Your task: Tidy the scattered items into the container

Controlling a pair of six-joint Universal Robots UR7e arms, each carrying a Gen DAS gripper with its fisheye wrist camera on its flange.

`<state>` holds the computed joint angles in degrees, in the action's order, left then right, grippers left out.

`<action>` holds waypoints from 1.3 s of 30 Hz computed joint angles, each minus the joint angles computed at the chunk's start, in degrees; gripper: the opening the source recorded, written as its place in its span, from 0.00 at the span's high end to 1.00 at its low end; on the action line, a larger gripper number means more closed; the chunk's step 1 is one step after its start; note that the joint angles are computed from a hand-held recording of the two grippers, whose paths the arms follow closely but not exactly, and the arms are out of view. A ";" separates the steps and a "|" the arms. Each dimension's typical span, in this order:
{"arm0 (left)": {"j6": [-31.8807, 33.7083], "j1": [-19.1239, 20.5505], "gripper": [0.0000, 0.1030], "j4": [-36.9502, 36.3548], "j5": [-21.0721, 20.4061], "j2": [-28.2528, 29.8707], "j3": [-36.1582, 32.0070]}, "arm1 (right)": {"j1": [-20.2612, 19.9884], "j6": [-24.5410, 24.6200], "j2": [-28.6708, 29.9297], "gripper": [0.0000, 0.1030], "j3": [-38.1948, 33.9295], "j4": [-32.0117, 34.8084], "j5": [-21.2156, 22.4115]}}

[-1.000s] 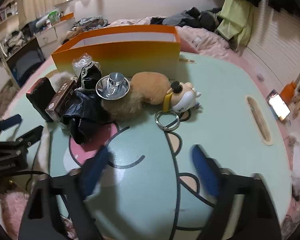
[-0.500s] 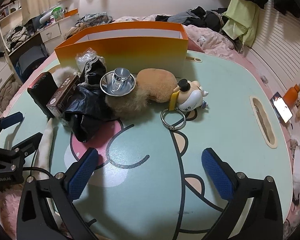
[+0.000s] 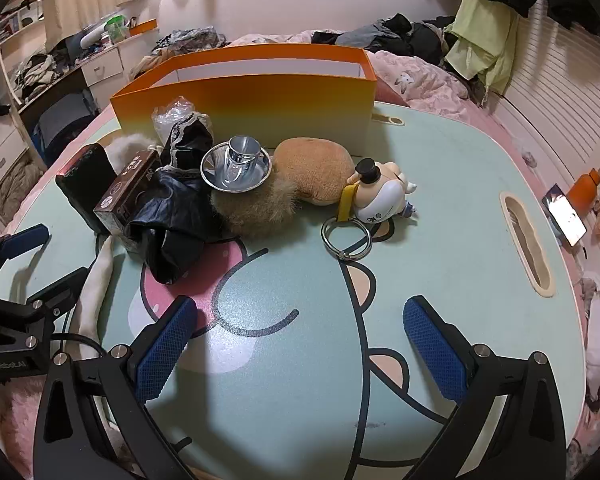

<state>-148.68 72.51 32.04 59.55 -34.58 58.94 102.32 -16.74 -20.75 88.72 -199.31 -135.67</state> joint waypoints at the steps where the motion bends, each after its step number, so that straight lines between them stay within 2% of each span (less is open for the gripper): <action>1: 0.06 -0.04 0.00 0.10 -0.08 0.02 -0.02 | 0.03 -0.22 0.08 0.00 -0.06 -0.17 -0.01; 22: 0.90 -0.02 0.00 -1.37 0.55 -0.92 1.75 | -0.41 -1.19 -0.05 0.00 0.46 -1.50 0.64; 29: 1.26 -0.18 0.00 0.24 1.14 -0.80 1.17 | -0.47 -1.36 -0.03 0.00 0.49 -1.69 0.83; 31: 0.57 -0.42 0.00 3.23 0.72 0.21 -0.84 | -0.50 -1.62 -0.02 0.00 0.52 -1.95 0.99; 34: -0.27 0.02 0.00 9.62 5.07 1.58 -5.41 | -0.54 -1.70 -0.06 0.00 0.73 -2.43 1.24; 39: 1.18 0.11 0.01 6.23 10.56 -0.51 -5.32 | -0.64 -1.82 -0.12 0.00 0.89 -2.74 1.41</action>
<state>-147.50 72.62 38.27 70.12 -35.09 53.62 101.68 -18.56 -20.87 89.62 -202.05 -134.26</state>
